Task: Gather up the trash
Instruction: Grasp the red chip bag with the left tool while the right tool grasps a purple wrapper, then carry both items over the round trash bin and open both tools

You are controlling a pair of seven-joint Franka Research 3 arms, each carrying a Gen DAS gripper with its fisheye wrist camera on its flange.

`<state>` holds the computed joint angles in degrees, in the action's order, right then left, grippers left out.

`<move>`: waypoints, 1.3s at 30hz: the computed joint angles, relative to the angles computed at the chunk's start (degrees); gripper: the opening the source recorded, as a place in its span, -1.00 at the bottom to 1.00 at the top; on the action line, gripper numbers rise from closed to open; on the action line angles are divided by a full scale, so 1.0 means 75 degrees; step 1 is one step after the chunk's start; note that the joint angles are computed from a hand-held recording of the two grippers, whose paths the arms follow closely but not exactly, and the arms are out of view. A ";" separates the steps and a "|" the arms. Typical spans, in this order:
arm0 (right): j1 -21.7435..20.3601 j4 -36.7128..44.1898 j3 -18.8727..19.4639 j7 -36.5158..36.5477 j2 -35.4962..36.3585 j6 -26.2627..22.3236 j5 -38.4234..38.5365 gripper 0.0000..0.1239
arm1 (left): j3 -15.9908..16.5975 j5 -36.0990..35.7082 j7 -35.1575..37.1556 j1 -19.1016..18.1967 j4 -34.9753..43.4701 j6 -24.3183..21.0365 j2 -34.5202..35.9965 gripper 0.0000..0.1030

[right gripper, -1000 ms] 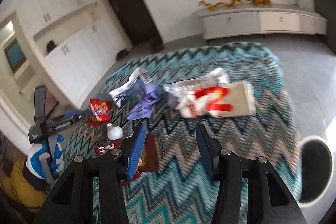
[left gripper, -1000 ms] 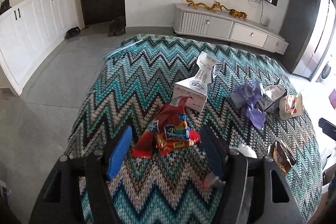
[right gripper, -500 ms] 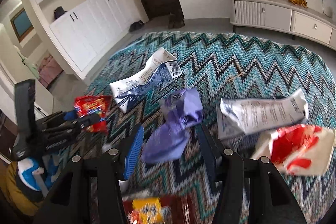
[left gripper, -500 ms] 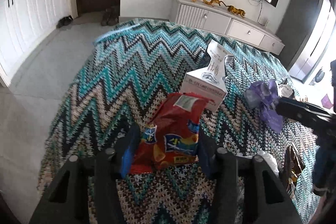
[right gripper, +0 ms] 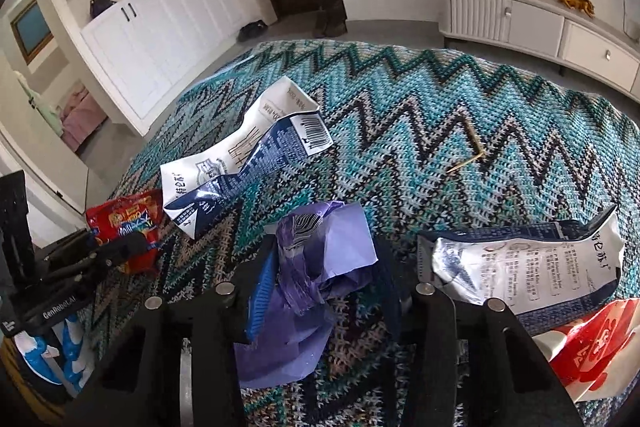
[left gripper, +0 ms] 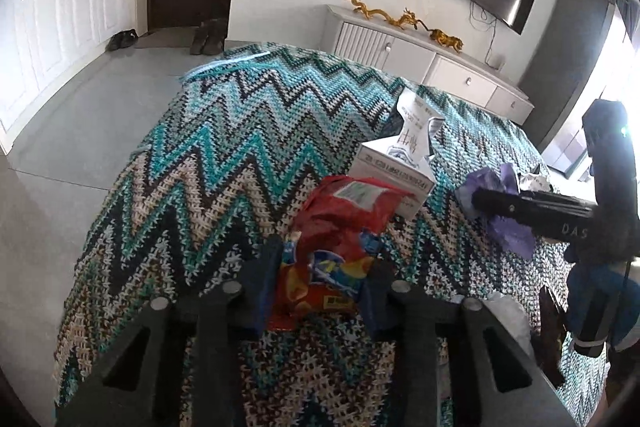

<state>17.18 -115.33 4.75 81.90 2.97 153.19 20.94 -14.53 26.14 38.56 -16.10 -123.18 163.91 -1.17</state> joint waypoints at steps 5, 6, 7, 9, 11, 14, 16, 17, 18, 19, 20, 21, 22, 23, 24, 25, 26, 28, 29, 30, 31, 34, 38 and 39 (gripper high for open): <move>0.0036 -0.0335 0.0042 -0.0325 -0.0436 0.0131 0.0390 -0.37 | -0.0027 -0.0063 -0.0119 -0.0012 -0.0068 -0.0140 -0.0167 -0.53; 0.0051 -0.0466 0.0041 -0.0443 -0.0599 0.0177 0.0546 -0.37 | -0.0032 -0.0162 -0.0061 -0.0025 -0.0057 -0.0203 -0.0181 -0.54; 0.0068 -0.0561 0.0036 -0.0506 -0.0713 0.0206 0.0641 -0.37 | -0.0018 -0.0445 0.0117 -0.0051 -0.0101 -0.0212 -0.0226 -0.54; 0.0123 -0.0882 -0.0004 -0.0772 -0.1060 0.0228 0.1072 -0.37 | -0.0017 -0.0736 0.0290 -0.0074 -0.0100 -0.0397 -0.0280 -0.56; 0.0191 -0.1227 -0.0064 -0.1020 -0.1402 0.0195 0.1446 -0.37 | -0.0040 -0.0923 0.0384 -0.0103 -0.0028 -0.0676 -0.0302 -0.57; 0.0302 -0.1710 -0.0178 -0.1340 -0.1902 0.0207 0.1902 -0.37 | -0.0110 -0.0900 0.0354 -0.0145 0.0123 -0.1113 -0.0361 -0.59; 0.0364 -0.2080 -0.0277 -0.1551 -0.2323 0.0269 0.2183 -0.37 | -0.0158 -0.0790 0.0287 -0.0174 0.0184 -0.1298 -0.0431 -0.59; 0.0398 -0.2220 -0.0325 -0.1625 -0.2481 0.0308 0.2311 -0.37 | -0.0208 -0.0651 0.0215 -0.0196 0.0292 -0.1500 -0.0454 -0.59; 0.0443 -0.2428 -0.0413 -0.1735 -0.2728 0.0349 0.2519 -0.37 | -0.0226 -0.0589 0.0198 -0.0215 0.0373 -0.1612 -0.0448 -0.60; 0.0475 -0.2623 -0.0489 -0.1819 -0.2966 0.0404 0.2683 -0.37 | -0.0254 -0.0526 0.0193 -0.0244 0.0488 -0.1753 -0.0434 -0.60; 0.0485 -0.2807 -0.0543 -0.1865 -0.3203 0.0475 0.2786 -0.37 | -0.0290 -0.0436 0.0181 -0.0280 0.0626 -0.1906 -0.0414 -0.60; 0.0479 -0.2969 -0.0585 -0.1886 -0.3415 0.0534 0.2833 -0.37 | -0.0331 -0.0328 0.0183 -0.0324 0.0792 -0.2061 -0.0376 -0.60; 0.0448 -0.3168 -0.0625 -0.1882 -0.3680 0.0602 0.2850 -0.37 | -0.0366 -0.0244 0.0216 -0.0375 0.0965 -0.2191 -0.0324 -0.60; 0.0426 -0.3317 -0.0647 -0.1852 -0.3868 0.0656 0.2840 -0.37 | -0.0390 -0.0164 0.0250 -0.0421 0.1139 -0.2309 -0.0254 -0.60; 0.0385 -0.3516 -0.0689 -0.1813 -0.4124 0.0730 0.2839 -0.37 | -0.0420 -0.0078 0.0302 -0.0479 0.1333 -0.2433 -0.0175 -0.60; 0.0369 -0.3695 -0.0742 -0.1788 -0.4348 0.0784 0.2844 -0.37 | -0.0451 -0.0002 0.0370 -0.0546 0.1540 -0.2531 -0.0077 -0.60; 0.0323 -0.3911 -0.0794 -0.1739 -0.4626 0.0829 0.2831 -0.37 | -0.0492 0.0071 0.0460 -0.0632 0.1787 -0.2643 0.0039 -0.60; 0.0130 -0.4354 -0.0860 -0.1564 -0.5174 0.0900 0.2702 -0.37 | -0.0558 0.0221 0.0614 -0.0817 0.2282 -0.2838 0.0301 -0.60; -0.0048 -0.4598 -0.0862 -0.1416 -0.5492 0.0901 0.2570 -0.37 | -0.0612 0.0263 0.0769 -0.0946 0.2631 -0.2937 0.0509 -0.60; -0.0211 -0.4831 -0.0860 -0.1271 -0.5776 0.0915 0.2441 -0.37 | -0.0619 0.0265 0.0863 -0.1044 0.2826 -0.2993 0.0629 -0.60; -0.0339 -0.5019 -0.0872 -0.1149 -0.6000 0.0919 0.2319 -0.37 | -0.0672 0.0261 0.1044 -0.1190 0.3192 -0.3087 0.0870 -0.60; -0.1082 -0.5768 -0.0836 -0.0594 -0.6956 0.0721 0.1778 -0.37 | -0.0744 0.0246 0.1518 -0.1635 0.4110 -0.3342 0.1527 -0.60; -0.2062 -0.6653 -0.1043 0.0012 -0.8199 0.0291 0.1207 -0.37 | -0.0890 -0.0011 0.2544 -0.2461 0.5834 -0.3855 0.2828 -0.60; -0.2433 -0.6848 -0.1046 0.0153 -0.8490 0.0134 0.0985 -0.37 | -0.0878 -0.0042 0.2717 -0.2666 0.6166 -0.3957 0.3079 -0.60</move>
<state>-1.07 -166.69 -3.10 83.05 -60.70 154.19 28.33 -21.12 25.82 58.94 -36.09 -76.94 134.23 21.93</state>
